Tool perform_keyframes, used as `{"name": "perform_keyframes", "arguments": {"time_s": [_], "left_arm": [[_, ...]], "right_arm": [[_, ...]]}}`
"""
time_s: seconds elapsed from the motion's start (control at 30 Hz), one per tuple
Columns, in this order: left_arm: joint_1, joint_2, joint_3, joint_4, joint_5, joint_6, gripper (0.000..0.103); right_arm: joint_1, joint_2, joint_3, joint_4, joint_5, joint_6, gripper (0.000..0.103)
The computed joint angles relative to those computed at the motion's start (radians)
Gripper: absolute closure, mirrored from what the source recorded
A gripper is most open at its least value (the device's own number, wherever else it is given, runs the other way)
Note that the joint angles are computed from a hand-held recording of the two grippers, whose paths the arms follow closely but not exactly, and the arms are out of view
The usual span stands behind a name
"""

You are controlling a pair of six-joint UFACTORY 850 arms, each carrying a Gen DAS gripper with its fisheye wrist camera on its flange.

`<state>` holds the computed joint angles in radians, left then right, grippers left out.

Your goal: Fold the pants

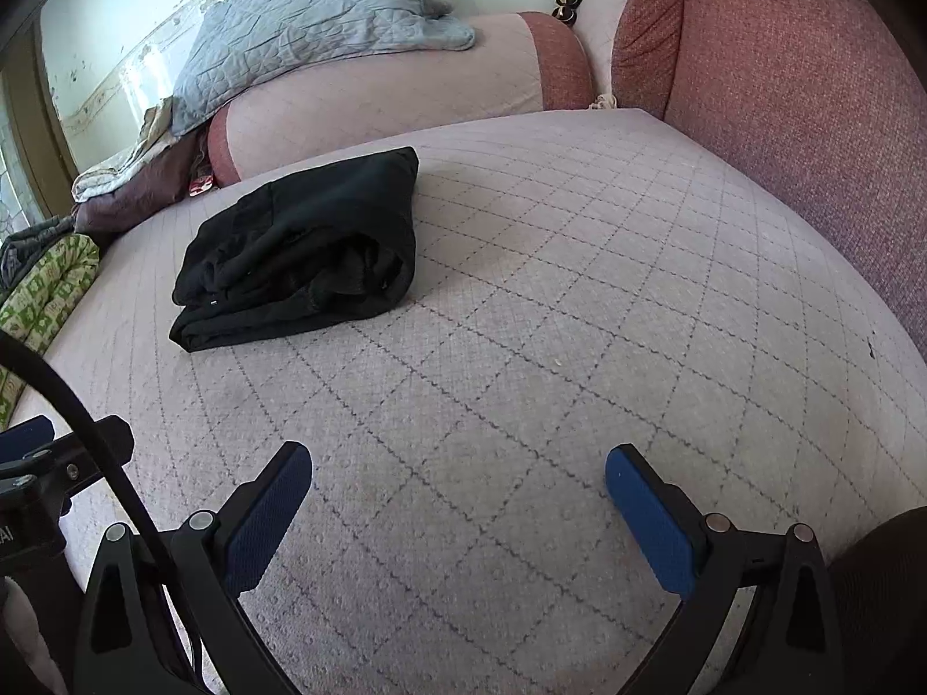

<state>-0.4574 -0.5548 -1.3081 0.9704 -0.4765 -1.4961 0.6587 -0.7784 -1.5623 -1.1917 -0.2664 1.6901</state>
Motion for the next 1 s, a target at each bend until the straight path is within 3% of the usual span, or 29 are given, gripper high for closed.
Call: {"name": "perform_keyframes", "arguments": {"time_s": [0.3, 1.0], "left_arm": [[0.014, -0.021, -0.015, -0.121, 0.025, 0.107, 0.0], [0.017, -0.026, -0.021, -0.188, 0.039, 0.168, 0.0]], "right_arm": [[0.003, -0.007, -0.01, 0.005, -0.016, -0.012, 0.0], [-0.002, -0.002, -0.004, -0.026, -0.033, 0.044, 0.0]]}}
